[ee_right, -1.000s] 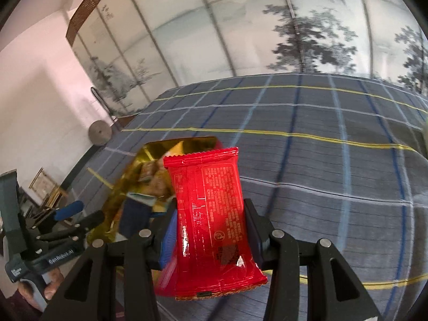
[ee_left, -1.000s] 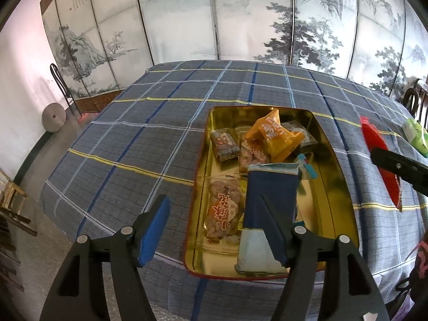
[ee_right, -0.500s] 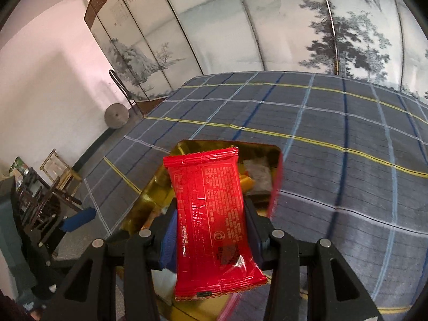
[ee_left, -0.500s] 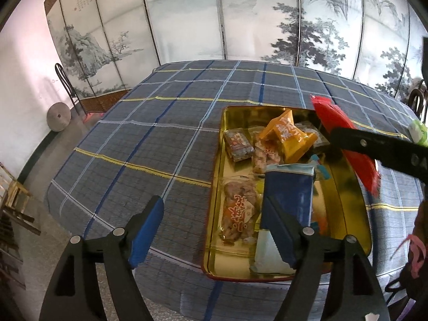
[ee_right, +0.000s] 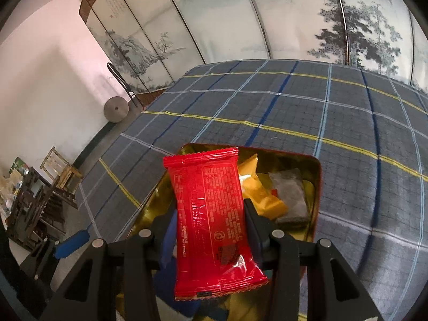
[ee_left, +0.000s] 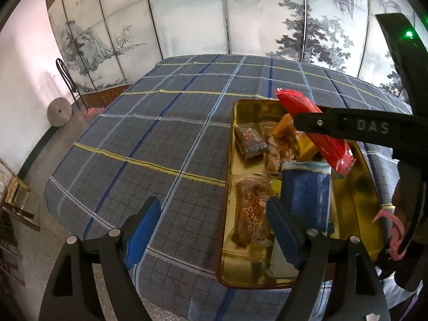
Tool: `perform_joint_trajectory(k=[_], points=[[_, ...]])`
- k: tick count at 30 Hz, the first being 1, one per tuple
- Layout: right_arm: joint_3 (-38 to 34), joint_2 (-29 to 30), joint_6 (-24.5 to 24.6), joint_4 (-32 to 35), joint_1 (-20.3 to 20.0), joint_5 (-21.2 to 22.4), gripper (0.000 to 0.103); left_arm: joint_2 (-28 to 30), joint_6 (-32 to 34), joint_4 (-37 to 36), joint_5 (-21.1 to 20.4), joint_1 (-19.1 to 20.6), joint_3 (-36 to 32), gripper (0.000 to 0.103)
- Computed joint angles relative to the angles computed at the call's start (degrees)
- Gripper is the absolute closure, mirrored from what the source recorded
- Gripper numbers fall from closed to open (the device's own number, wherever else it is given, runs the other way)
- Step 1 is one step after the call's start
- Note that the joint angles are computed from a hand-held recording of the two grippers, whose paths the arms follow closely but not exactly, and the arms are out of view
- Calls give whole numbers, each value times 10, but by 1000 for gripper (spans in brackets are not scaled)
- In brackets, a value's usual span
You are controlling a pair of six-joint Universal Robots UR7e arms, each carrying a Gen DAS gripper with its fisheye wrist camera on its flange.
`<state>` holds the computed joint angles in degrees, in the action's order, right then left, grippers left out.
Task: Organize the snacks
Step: 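Carry the red packet into the gold tray and open the right gripper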
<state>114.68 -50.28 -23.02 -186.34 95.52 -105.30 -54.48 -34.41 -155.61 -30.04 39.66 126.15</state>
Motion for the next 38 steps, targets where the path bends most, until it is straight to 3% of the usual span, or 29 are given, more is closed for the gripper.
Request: perform_joint_trajectory(k=[4, 8, 11, 15, 19, 23, 28, 33, 35, 37, 38], points=[[-22, 22, 4, 8, 8, -24, 55, -4, -1, -7, -12, 6, 1, 25], [-6, 16, -5, -31, 8, -15, 54, -11, -5, -18, -4, -2, 11, 25], [30, -25, 2, -47, -5, 43, 54, -15, -1, -29, 2, -12, 17, 24], [95, -81, -25, -99, -14, 87, 52, -16, 6, -36, 7, -25, 20, 23], [161, -128, -44, -150, -23, 96, 47, -15, 12, -38, 6, -37, 21, 22], [200, -165, -42, -161, -39, 103, 47, -17, 15, -38, -1, -49, 22, 21], [237, -201, -44, -170, -64, 113, 47, -14, 24, -33, -8, -63, 20, 12], [252, -229, -73, -183, -91, 88, 47, 0, 65, -95, 6, -88, 30, 10], [250, -249, -82, -183, -113, 64, 41, 6, 76, -100, 19, -102, 29, 10], [240, -253, -101, -204, -131, 9, 39, 9, 74, -93, 27, -110, 25, 4], [228, -247, -119, -224, -140, -39, 39, 10, 67, -83, 30, -113, 23, 3]])
